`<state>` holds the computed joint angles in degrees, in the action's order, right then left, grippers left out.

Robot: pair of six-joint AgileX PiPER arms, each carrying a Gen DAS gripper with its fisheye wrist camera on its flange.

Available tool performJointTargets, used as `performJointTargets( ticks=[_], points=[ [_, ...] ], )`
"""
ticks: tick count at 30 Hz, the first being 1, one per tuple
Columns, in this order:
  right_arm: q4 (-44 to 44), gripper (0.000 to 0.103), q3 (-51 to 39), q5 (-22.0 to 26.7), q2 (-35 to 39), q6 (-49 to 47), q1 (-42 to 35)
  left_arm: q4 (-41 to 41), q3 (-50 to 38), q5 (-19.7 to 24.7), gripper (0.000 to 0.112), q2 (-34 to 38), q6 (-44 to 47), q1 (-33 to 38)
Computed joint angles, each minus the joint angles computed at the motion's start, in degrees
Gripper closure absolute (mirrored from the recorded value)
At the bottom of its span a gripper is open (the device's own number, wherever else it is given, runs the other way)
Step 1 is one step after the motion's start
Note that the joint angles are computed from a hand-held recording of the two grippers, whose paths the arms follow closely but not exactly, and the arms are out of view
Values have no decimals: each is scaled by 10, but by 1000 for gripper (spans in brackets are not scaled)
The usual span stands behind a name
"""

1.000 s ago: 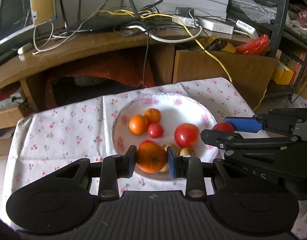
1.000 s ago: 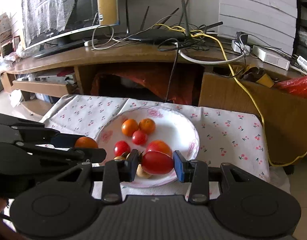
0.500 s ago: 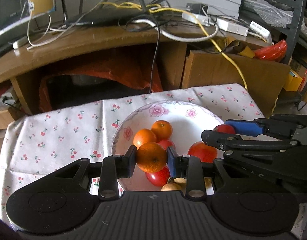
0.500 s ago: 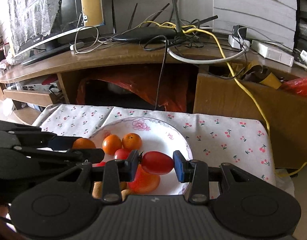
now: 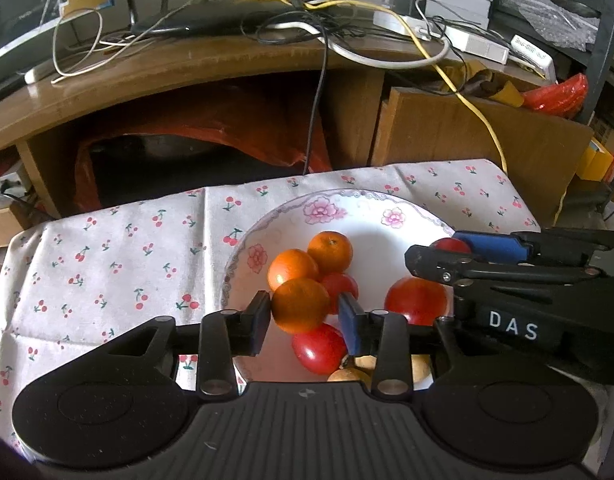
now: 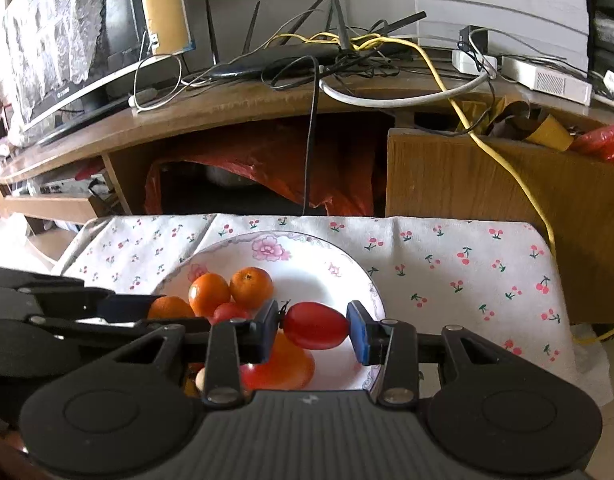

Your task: Organize fruits

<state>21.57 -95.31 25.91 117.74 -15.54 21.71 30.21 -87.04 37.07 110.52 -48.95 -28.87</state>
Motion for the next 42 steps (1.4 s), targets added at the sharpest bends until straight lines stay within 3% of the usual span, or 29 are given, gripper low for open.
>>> performJointTargets(
  ticks=[11, 15, 19, 24, 31, 36, 39, 42],
  points=[
    [19, 57, 1, -12, 0, 3, -6, 14, 9, -5, 50, -12, -19, 0],
    [17, 54, 5, -18, -7, 12, -8, 37, 23, -8, 33, -24, -36, -6],
    [12, 53, 24, -29, -30, 18, -5, 97, 32, 20, 30, -37, -75, -31],
    [-91, 53, 74, -59, -86, 106, 13, 154, 66, 55, 23, -73, -144, -59],
    [-153, 50, 165, -81, -181, 170, 21, 255, 125, 115, 9, -132, -271, -112],
    [-186, 50, 234, -83, -252, 211, 29, 313, 176, 133, 9, -180, -341, -154],
    [-180, 50, 273, -80, -295, 222, 33, 305, 192, 135, 9, -200, -341, -172],
    [-280, 50, 317, -87, -340, 317, 57, 318, 210, 157, 9, -213, -365, -199]
  ],
)
